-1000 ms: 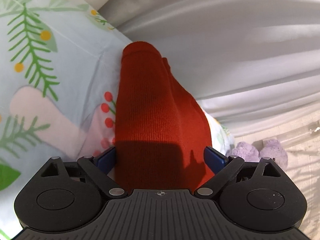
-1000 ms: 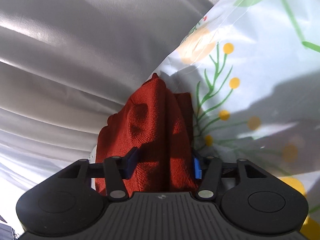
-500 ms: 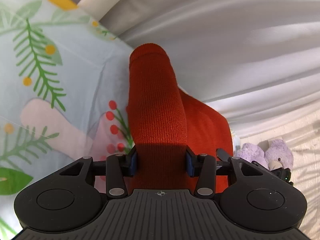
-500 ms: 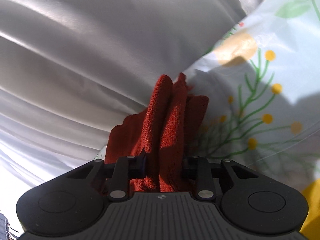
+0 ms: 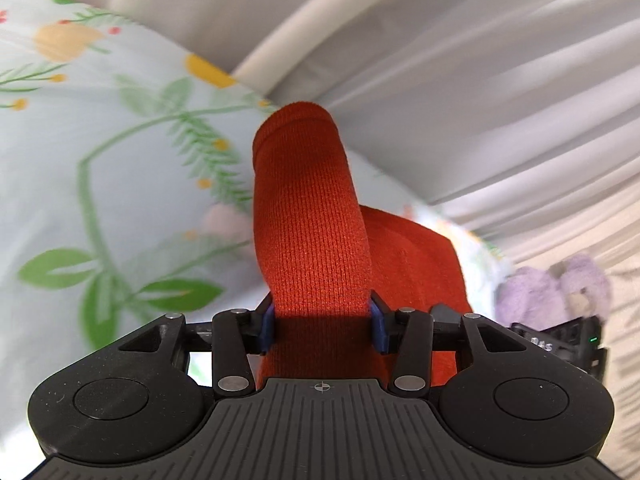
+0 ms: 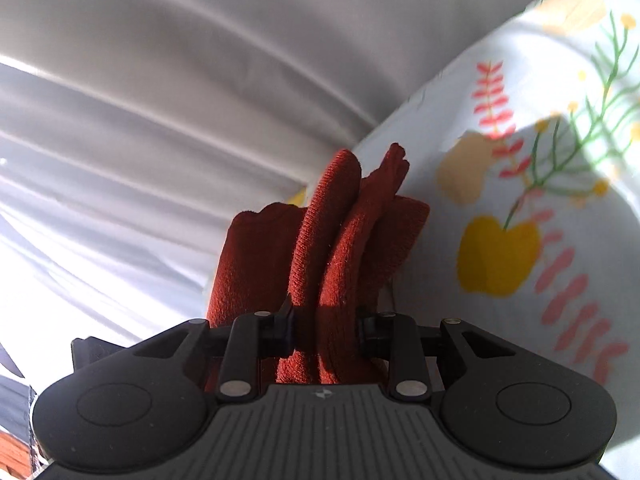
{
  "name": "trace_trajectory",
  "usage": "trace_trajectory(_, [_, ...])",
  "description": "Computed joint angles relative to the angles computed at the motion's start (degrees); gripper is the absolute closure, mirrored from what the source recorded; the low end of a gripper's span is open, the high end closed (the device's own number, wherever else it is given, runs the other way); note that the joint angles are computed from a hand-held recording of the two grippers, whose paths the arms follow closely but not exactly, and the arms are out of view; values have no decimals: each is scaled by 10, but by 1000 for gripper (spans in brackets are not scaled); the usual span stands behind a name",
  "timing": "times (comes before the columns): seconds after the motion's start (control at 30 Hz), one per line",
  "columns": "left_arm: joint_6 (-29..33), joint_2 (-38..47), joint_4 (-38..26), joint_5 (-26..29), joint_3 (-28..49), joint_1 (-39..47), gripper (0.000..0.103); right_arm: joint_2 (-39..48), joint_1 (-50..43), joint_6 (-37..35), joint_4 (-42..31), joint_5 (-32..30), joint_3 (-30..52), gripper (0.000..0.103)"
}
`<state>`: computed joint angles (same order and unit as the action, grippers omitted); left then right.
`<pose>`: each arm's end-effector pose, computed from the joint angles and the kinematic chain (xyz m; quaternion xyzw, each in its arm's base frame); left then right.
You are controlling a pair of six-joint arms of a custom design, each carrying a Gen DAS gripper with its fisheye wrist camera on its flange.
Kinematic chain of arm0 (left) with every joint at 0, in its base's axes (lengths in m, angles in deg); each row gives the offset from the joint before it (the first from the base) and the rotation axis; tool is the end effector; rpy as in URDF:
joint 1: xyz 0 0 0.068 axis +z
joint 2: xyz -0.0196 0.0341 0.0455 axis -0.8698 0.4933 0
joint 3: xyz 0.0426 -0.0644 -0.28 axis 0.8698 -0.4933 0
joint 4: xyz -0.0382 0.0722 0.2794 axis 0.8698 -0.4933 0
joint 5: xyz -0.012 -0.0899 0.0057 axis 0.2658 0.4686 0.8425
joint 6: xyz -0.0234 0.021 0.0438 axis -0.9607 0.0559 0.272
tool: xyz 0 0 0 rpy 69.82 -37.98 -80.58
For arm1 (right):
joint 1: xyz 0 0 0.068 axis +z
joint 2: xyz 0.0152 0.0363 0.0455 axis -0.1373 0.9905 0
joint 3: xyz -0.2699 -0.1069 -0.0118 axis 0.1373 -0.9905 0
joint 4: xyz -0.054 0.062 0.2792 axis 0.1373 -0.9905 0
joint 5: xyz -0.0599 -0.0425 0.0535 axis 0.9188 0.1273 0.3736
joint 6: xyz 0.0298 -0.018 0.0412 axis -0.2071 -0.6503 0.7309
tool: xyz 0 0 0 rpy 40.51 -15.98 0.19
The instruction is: Fold small clothes
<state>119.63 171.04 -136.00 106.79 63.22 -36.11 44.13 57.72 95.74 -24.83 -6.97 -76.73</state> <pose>0.2408 0.0803 0.1706 0.1065 0.9093 -0.3644 0.1705 0.0824 0.1373 0.1387 0.2769 0.8132 0.3835 0.3390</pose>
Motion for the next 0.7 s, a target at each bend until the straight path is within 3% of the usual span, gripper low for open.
trace_trajectory(0.03, [-9,-1,17,-19,-9,5,50,33,5,9,13,-4,6,77])
trace_trajectory(0.1, [-37,-12,59,-58,-27,14,46,97,21,50,-31,8,43,70])
trace_trajectory(0.23, [-47,-58,117,-71,-53,46,35,205,100,250,-386,146,197,66])
trace_trajectory(0.27, [-68,-81,145,-72,-67,43,36,232,115,285,-450,179,230,66])
trace_trajectory(0.3, [-92,-103,176,-73,-82,35,36,237,114,280,-463,195,245,66])
trace_trajectory(0.4, [-163,-142,250,-88,-112,-24,34,239,41,88,-301,147,243,72])
trace_trajectory(0.5, [-260,-159,389,-148,-161,-114,32,364,-24,-31,-194,83,297,83])
trace_trajectory(0.63, [-318,-143,533,-271,-208,-220,29,473,-78,-84,-198,67,359,89])
trace_trajectory(0.7, [-315,-127,570,-309,-217,-249,19,488,-92,-91,-189,82,357,90])
